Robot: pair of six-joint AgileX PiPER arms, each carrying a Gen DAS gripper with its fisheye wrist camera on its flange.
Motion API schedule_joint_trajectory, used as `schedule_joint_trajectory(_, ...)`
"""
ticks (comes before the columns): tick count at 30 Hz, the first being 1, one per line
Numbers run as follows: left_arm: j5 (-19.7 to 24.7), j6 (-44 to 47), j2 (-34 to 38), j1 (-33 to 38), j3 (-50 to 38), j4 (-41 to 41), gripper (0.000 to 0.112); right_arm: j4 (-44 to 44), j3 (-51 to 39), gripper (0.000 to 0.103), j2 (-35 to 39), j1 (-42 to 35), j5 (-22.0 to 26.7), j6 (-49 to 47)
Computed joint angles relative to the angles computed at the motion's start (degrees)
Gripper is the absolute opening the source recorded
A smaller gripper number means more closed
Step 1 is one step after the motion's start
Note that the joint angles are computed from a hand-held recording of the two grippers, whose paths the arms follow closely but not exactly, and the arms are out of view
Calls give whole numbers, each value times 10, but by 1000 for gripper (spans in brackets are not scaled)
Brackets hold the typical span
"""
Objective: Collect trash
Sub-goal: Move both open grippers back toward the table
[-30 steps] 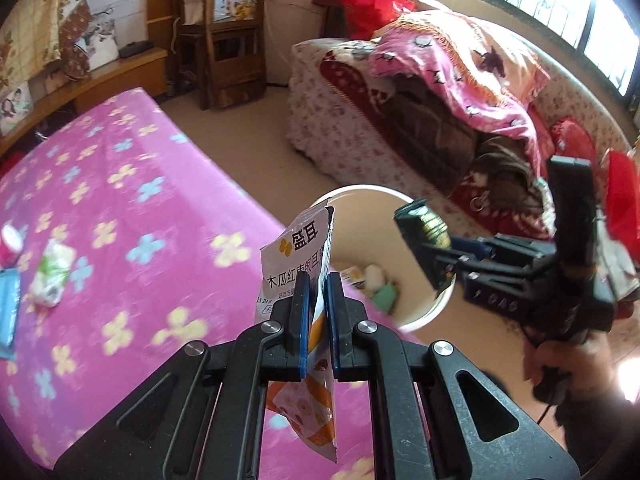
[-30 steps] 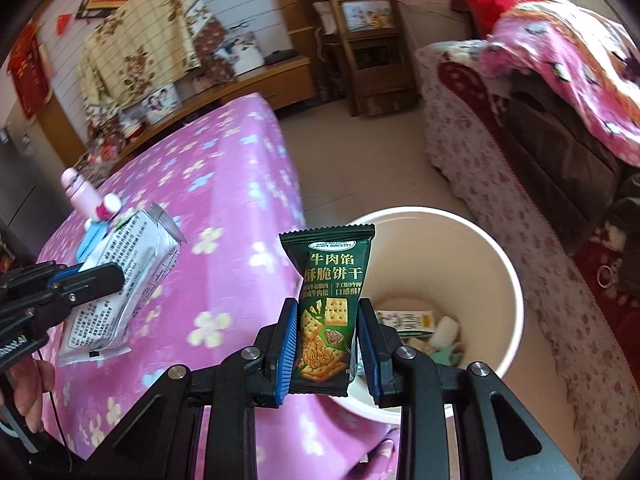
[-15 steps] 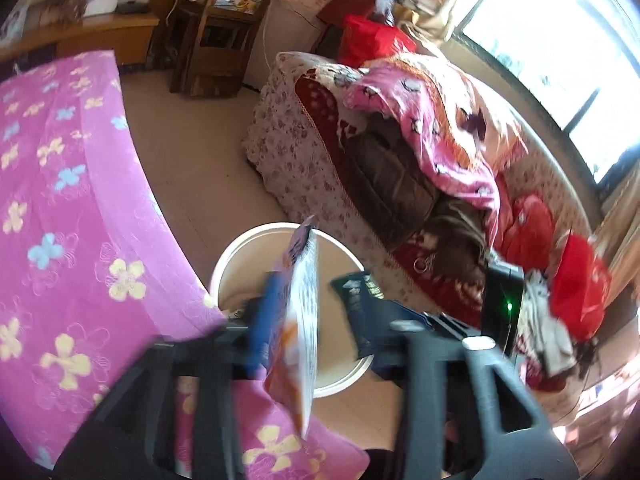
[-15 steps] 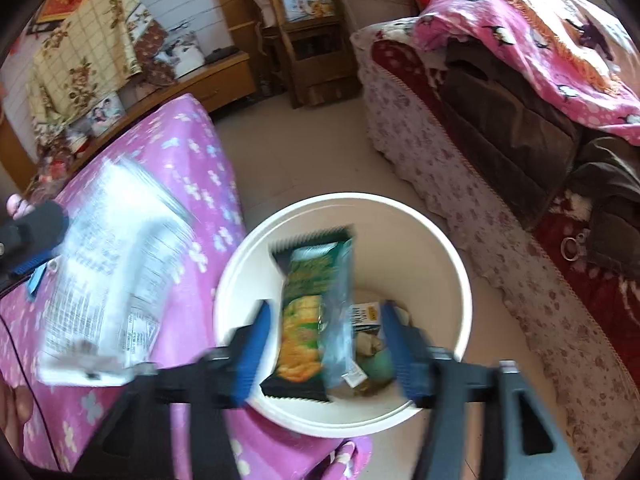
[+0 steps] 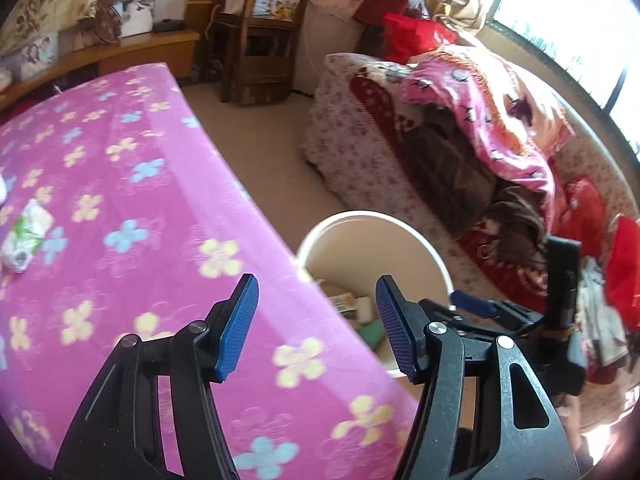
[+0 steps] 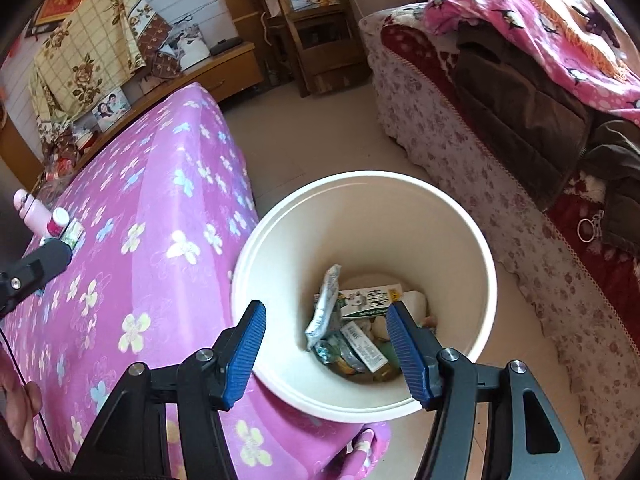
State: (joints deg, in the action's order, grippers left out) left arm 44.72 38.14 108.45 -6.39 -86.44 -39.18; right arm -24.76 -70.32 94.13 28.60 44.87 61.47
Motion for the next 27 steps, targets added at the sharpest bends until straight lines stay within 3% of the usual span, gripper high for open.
schedule_joint_trajectory(16, -51, 32, -14, 102, 54, 25, 60, 17, -159, 61, 103, 79, 46, -32)
schedule_joint_trajectory(23, -36, 39, 12, 202, 22, 46, 60, 76, -335, 62, 221, 114, 85, -114)
schedule_joint_trajectory(27, -15, 42, 48, 266, -33, 60, 60, 114, -498, 65, 321, 130, 143, -164)
